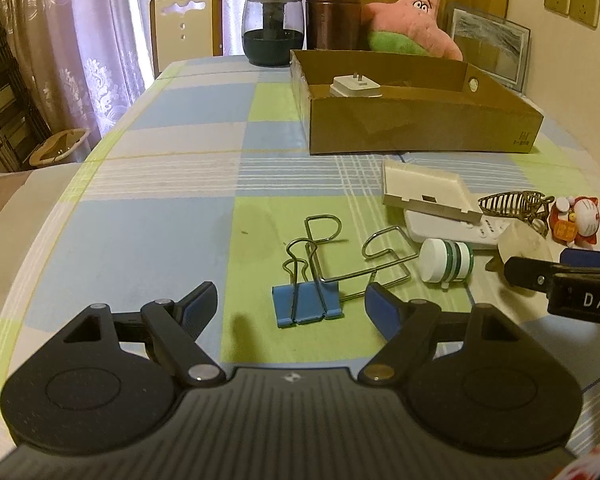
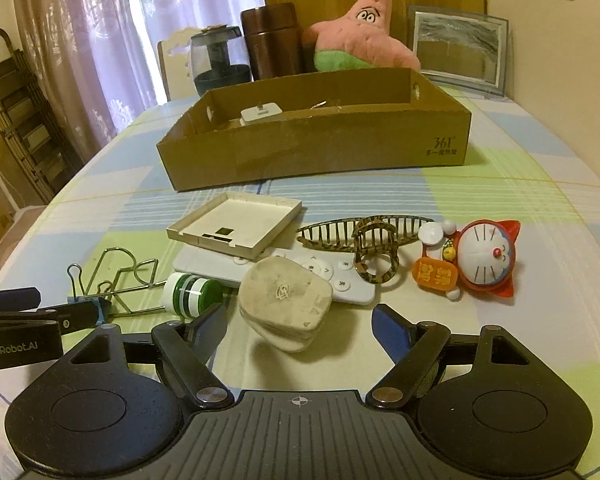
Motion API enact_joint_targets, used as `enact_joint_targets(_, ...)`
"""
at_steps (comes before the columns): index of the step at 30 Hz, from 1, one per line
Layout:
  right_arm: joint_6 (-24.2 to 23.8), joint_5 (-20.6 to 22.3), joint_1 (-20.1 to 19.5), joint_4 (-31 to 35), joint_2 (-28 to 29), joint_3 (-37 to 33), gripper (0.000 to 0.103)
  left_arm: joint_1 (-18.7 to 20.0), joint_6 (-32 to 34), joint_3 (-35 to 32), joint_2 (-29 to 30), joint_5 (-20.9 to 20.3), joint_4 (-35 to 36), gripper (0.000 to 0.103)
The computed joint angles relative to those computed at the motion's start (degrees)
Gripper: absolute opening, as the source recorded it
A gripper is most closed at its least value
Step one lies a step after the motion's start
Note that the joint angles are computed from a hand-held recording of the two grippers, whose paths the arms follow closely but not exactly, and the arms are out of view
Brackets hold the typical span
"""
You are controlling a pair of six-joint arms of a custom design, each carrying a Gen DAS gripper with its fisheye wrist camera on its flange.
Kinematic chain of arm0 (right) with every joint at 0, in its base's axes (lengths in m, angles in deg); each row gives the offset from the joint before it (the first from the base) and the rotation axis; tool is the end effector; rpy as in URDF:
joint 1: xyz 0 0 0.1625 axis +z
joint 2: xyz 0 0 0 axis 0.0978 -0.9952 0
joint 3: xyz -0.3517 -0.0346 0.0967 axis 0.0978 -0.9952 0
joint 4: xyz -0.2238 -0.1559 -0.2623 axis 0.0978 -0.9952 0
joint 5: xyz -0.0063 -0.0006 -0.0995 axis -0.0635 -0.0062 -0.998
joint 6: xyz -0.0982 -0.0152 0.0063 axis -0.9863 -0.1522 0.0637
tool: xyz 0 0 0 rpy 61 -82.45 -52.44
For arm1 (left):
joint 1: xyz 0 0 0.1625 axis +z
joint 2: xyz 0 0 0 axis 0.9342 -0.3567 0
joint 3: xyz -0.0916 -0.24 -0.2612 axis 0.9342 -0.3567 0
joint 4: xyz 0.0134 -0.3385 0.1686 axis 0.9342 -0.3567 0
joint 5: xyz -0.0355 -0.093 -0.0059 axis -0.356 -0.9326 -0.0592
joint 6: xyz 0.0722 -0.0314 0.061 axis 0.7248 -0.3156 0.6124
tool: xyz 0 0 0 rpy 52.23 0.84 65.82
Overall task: Organize rigid objects
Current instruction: 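Grasp the blue binder clip with the left tool while the right tool grasps the beige plug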
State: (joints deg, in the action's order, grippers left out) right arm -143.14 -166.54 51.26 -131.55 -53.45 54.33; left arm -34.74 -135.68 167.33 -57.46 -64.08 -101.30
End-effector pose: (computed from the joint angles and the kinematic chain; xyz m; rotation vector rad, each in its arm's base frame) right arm -0.1503 -0.5067 0.2377 0.6762 -2.4694 0.8865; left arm -0.2866 -0.4657 -0.1754 0.2264 2.1445 -0.9390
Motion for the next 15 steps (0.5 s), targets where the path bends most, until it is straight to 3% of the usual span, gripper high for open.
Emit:
enact_joint_targets(5, 0.8, 0.1, 0.4, -1.0, 1.1, -0.6, 0.071, 0.4, 0.5, -0.2, 0.4, -0.1, -1.3, 0.078)
enact_joint_targets(13, 0.3, -0.1, 0.9, -1.3, 2.1, -1.0, 0.05, 0.7, 0.6, -0.2, 0.8, -0.3, -1.7, 0.078)
enact_joint_targets(15, 0.0, -0.1, 0.9, -1.8, 2.1, -0.8, 0.05, 0.7, 0.7, -0.2, 0.9, -0.4, -2.1, 0.078)
